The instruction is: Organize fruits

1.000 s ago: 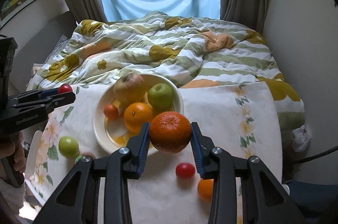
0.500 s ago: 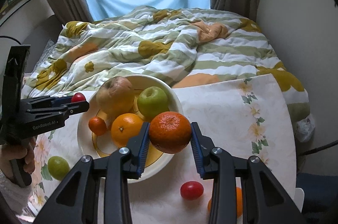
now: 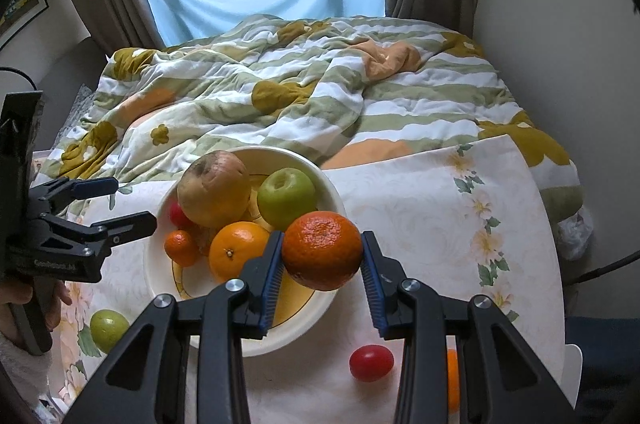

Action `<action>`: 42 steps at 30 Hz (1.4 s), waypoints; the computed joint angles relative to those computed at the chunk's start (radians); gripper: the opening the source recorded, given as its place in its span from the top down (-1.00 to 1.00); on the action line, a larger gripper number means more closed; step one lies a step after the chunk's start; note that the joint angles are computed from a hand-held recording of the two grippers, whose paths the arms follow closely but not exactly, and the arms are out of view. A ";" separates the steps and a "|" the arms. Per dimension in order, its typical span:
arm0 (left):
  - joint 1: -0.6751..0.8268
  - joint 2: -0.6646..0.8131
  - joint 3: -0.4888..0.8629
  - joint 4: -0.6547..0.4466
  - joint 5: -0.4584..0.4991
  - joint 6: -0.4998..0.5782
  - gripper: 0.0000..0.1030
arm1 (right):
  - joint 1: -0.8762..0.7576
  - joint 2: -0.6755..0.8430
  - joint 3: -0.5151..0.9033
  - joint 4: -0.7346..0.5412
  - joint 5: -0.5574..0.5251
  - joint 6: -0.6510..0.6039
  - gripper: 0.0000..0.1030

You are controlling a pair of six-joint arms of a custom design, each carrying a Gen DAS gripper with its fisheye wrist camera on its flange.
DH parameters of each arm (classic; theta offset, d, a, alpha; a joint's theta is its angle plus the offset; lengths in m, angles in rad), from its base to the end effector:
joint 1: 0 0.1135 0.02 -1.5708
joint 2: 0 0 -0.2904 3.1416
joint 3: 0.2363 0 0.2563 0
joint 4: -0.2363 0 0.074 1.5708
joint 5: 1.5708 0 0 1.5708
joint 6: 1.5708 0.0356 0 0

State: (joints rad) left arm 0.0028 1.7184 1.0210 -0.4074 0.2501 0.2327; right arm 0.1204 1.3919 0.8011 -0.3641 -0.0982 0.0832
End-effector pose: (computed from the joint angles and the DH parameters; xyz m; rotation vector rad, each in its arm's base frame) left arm 0.3410 -0.0079 0.1898 0.3810 2.6132 -0.2559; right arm 0.2695 0.0361 0.2210 -0.0866 2.5299 0.2055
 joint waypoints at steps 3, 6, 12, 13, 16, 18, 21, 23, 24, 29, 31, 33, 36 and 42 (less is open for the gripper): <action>0.006 -0.026 -0.005 -0.018 -0.014 -0.005 -1.00 | 0.010 0.006 0.014 -0.010 -0.004 -0.006 0.33; 0.011 -0.072 -0.029 -0.018 -0.044 -0.022 -1.00 | 0.010 0.028 0.043 -0.023 -0.024 -0.033 0.33; 0.001 -0.181 -0.074 -0.040 -0.142 -0.063 -1.00 | -0.030 0.121 0.118 -0.057 -0.132 -0.098 0.33; 0.003 -0.200 -0.080 -0.048 -0.146 -0.074 -1.00 | -0.029 0.137 0.127 -0.059 -0.134 -0.111 0.33; 0.005 -0.236 -0.106 -0.049 -0.156 -0.108 -1.00 | -0.026 0.179 0.138 -0.049 -0.138 -0.153 0.33; 0.004 -0.254 -0.131 -0.035 -0.172 -0.127 -1.00 | -0.023 0.206 0.139 -0.035 -0.142 -0.168 0.33; -0.011 -0.254 -0.151 -0.028 -0.207 -0.153 -1.00 | -0.030 0.240 0.137 -0.013 -0.161 -0.172 0.33; -0.016 -0.259 -0.168 -0.017 -0.212 -0.171 -1.00 | -0.032 0.257 0.138 -0.008 -0.169 -0.175 0.33; -0.014 -0.264 -0.177 -0.009 -0.213 -0.179 -1.00 | -0.034 0.267 0.140 -0.006 -0.177 -0.176 0.33; -0.002 -0.272 -0.206 -0.001 -0.189 -0.214 -1.00 | -0.038 0.272 0.128 0.010 -0.190 -0.184 0.33; -0.001 -0.273 -0.215 -0.001 -0.188 -0.221 -1.00 | -0.039 0.275 0.129 0.009 -0.197 -0.179 0.33; -0.009 -0.282 -0.225 -0.001 -0.211 -0.235 -1.00 | -0.046 0.273 0.129 0.012 -0.215 -0.180 -0.04; -0.004 -0.310 -0.239 -0.001 -0.215 -0.255 -1.00 | -0.053 0.258 0.123 0.023 -0.237 -0.189 -0.58; 0.004 -0.350 -0.249 -0.023 -0.219 -0.263 -1.00 | -0.068 0.201 0.099 0.043 -0.248 -0.204 -0.99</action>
